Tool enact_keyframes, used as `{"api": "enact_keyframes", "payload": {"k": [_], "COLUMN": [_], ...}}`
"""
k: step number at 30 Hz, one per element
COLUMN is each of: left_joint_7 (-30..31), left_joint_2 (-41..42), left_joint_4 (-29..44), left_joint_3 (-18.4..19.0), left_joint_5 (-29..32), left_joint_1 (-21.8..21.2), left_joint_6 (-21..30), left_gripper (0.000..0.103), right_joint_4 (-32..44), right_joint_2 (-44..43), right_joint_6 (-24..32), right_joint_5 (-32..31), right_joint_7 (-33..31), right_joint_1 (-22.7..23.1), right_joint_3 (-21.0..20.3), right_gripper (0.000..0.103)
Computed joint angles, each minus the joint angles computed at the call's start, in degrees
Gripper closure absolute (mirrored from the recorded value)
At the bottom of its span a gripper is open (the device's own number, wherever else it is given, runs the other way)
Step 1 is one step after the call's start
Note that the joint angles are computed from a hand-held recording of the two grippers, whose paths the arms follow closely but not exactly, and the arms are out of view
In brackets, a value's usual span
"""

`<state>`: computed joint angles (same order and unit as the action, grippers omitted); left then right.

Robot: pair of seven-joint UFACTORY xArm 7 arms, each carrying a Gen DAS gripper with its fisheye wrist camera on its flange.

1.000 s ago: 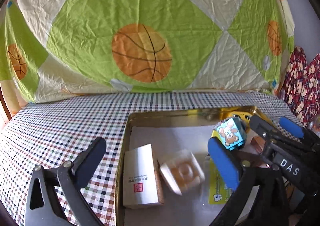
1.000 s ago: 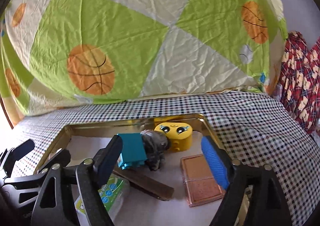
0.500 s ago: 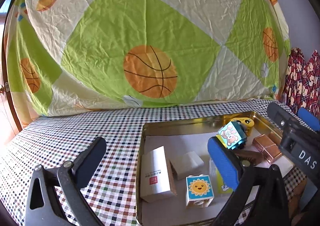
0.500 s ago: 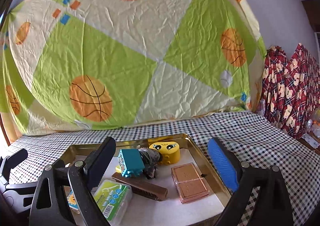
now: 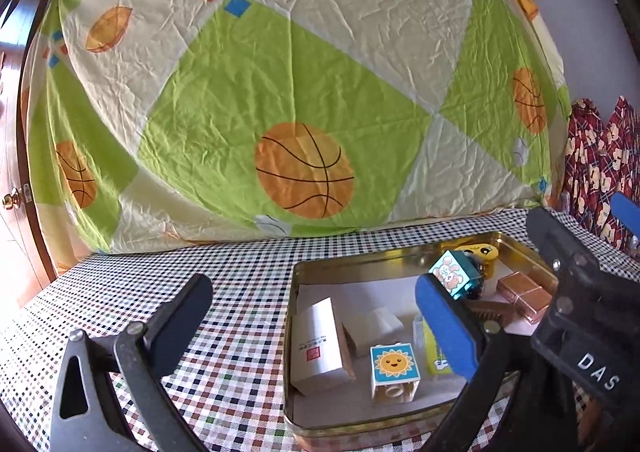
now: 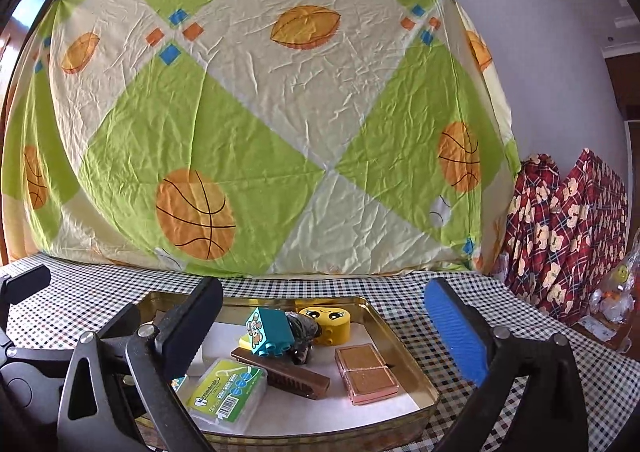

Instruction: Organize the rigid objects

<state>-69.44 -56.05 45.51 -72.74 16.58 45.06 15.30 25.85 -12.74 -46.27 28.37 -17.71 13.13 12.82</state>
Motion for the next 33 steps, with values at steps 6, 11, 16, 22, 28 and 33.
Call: {"api": "enact_keyframes", "payload": {"k": [6,11,16,22,28,33], "left_joint_7": [0.4,0.6,1.3,1.5,2.0,2.4], "left_joint_2": [-0.3,-0.3,-1.0,-1.5,-1.5,-2.1], "left_joint_4": [0.5,0.3,0.7,0.6,0.7,1.1], "left_joint_3": [-0.4,-0.4,-0.7,-0.6,-0.6,-0.8], "left_joint_5": [-0.1,-0.2,-0.1,-0.5,-0.5,-0.6], "left_joint_1": [0.1,0.1,0.3,0.1,0.1,0.2], "left_joint_6": [0.7,0.0,0.0,0.1,0.5,1.2], "left_gripper": [0.000,0.000,0.000,0.000,0.000,0.000], "right_joint_4": [-0.2,-0.5,-0.3,-0.3,-0.3,-0.2], "right_joint_2": [-0.2,-0.6,-0.5,-0.6,-0.6,-0.7], "right_joint_6": [-0.3,0.5,0.9,1.3,1.4,1.9], "right_joint_5": [0.5,-0.3,0.2,-0.1,0.0,-0.3], "right_joint_7": [0.3,1.5,1.1,1.2,1.1,1.2], "right_joint_1": [0.0,-0.3,-0.5,-0.8,-0.8,-0.9], "right_joint_3": [-0.1,-0.5,-0.1,-0.2,0.0,0.0], "right_gripper": [0.001,0.001,0.001,0.001,0.001,0.001]}}
